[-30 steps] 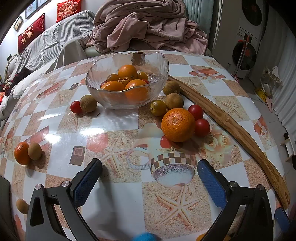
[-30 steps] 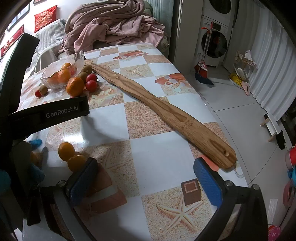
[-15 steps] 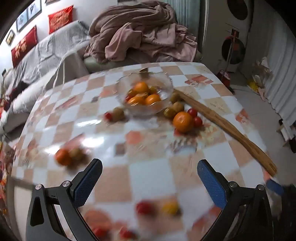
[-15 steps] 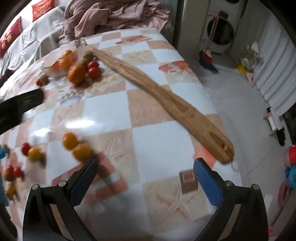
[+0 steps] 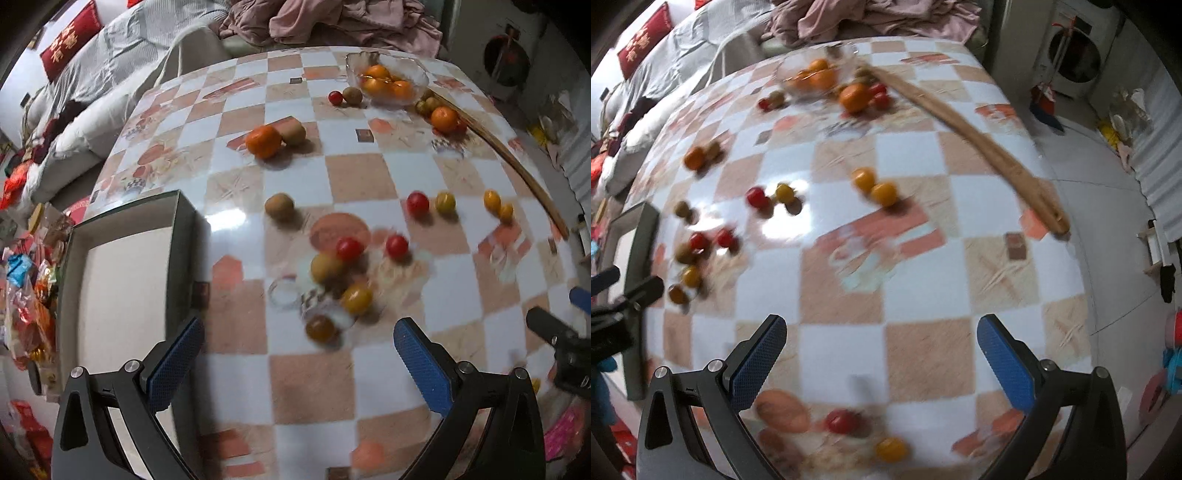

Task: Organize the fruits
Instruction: 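Swing both tools from the bowl toward the scattered fruit and tray, then grasp a brown kiwi with the left tool while the right grasps a red tomato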

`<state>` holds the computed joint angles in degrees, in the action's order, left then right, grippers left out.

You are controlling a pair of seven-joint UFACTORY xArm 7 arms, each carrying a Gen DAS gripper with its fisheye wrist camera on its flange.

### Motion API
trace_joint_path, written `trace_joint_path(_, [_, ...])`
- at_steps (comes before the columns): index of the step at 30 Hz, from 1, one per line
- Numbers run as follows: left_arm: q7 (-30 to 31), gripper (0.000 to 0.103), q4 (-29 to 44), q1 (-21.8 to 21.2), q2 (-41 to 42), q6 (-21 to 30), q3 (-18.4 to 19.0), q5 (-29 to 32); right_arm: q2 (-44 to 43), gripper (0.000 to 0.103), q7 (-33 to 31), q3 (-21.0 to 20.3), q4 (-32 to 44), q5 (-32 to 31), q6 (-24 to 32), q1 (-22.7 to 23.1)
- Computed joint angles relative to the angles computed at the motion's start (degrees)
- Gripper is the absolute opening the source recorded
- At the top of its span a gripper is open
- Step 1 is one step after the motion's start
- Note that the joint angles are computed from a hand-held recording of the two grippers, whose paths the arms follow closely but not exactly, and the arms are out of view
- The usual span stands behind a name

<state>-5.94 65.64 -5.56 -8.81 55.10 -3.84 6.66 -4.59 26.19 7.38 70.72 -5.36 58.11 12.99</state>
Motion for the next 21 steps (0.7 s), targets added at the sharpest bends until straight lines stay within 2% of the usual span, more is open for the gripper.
trace_joint_path(7, [3.4, 0.103, 0.9, 0.7, -0.3, 5.9, 1.0, -1.4, -0.2, 0.103, 4.7, 1.4, 0.8, 1.0, 3.5, 1.8])
trace_joint_path(21, [7.0, 0.103, 1.6, 1.4, -0.5, 7.3, 1.5, -3.8, 0.3, 0.103, 10.4, 2.2, 2.8, 0.8, 6.0, 3.7])
